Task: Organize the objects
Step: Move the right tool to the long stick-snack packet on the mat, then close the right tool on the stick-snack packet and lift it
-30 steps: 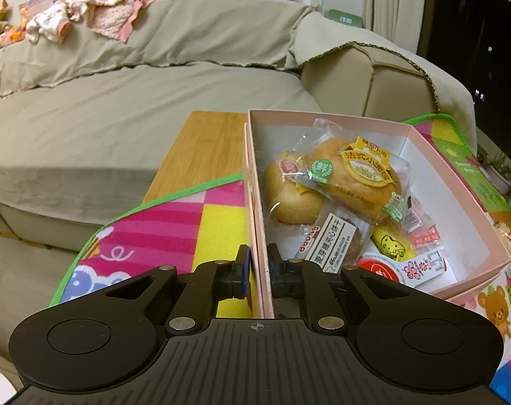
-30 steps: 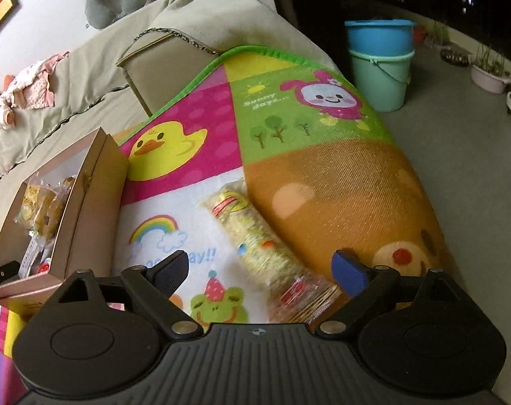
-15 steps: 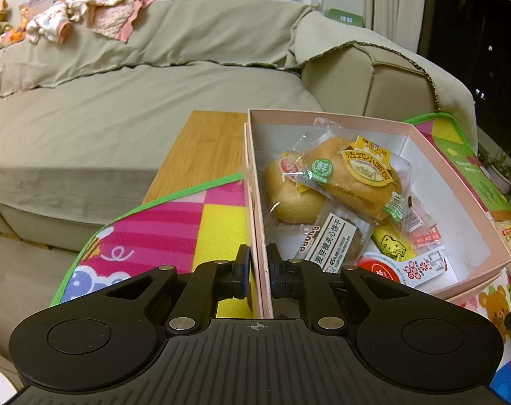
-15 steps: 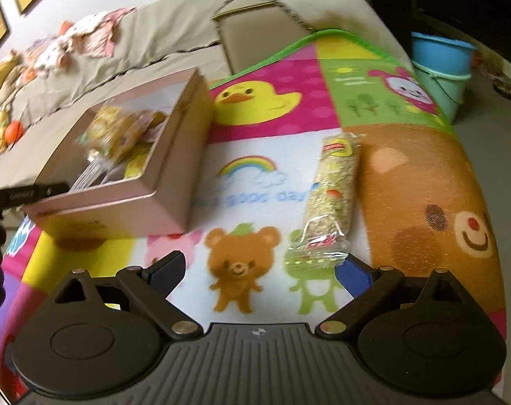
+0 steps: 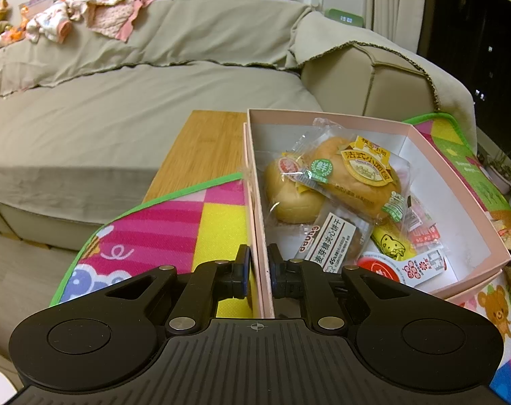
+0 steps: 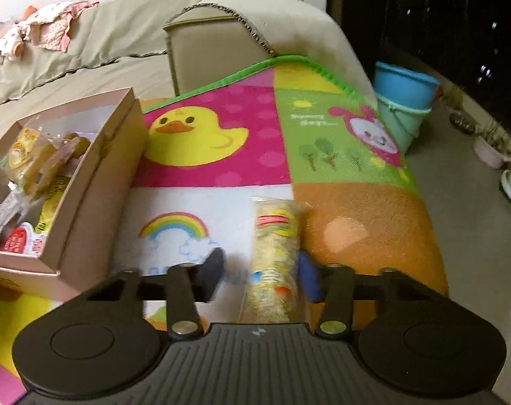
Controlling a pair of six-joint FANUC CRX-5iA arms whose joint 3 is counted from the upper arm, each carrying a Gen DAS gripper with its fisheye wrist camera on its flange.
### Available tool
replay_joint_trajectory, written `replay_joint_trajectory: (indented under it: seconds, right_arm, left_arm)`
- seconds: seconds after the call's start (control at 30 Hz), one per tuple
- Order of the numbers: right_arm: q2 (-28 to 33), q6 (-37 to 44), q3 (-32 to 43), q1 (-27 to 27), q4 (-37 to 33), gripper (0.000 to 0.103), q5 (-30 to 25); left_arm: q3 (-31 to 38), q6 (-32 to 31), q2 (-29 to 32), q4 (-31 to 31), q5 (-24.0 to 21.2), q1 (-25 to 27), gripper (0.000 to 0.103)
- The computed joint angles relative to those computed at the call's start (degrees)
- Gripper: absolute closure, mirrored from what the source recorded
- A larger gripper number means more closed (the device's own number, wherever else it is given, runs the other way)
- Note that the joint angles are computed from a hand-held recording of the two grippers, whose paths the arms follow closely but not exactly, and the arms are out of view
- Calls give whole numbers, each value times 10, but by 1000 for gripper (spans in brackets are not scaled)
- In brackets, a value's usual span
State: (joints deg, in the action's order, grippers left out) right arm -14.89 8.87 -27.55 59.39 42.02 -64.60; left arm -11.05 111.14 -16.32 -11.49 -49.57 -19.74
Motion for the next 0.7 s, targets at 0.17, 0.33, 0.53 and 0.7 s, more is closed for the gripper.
replay_joint_trajectory:
  seconds: [0.17, 0.33, 0.53, 0.7]
  right_arm:
    - [-14, 39, 14, 38, -41, 73, -29]
    - [-48, 28, 24, 92, -73, 73, -82]
    - [-87, -32, 44, 153, 12, 97, -113]
    - [-64, 8, 81, 155, 110, 96, -86]
  left_arm:
    - [-4, -2, -2, 5, 5, 3, 90]
    - [-10, -5, -6, 10, 11, 6, 90]
    - [-7, 1, -4, 5, 7, 4, 90]
    - [-15, -9, -8, 21, 14, 11, 90]
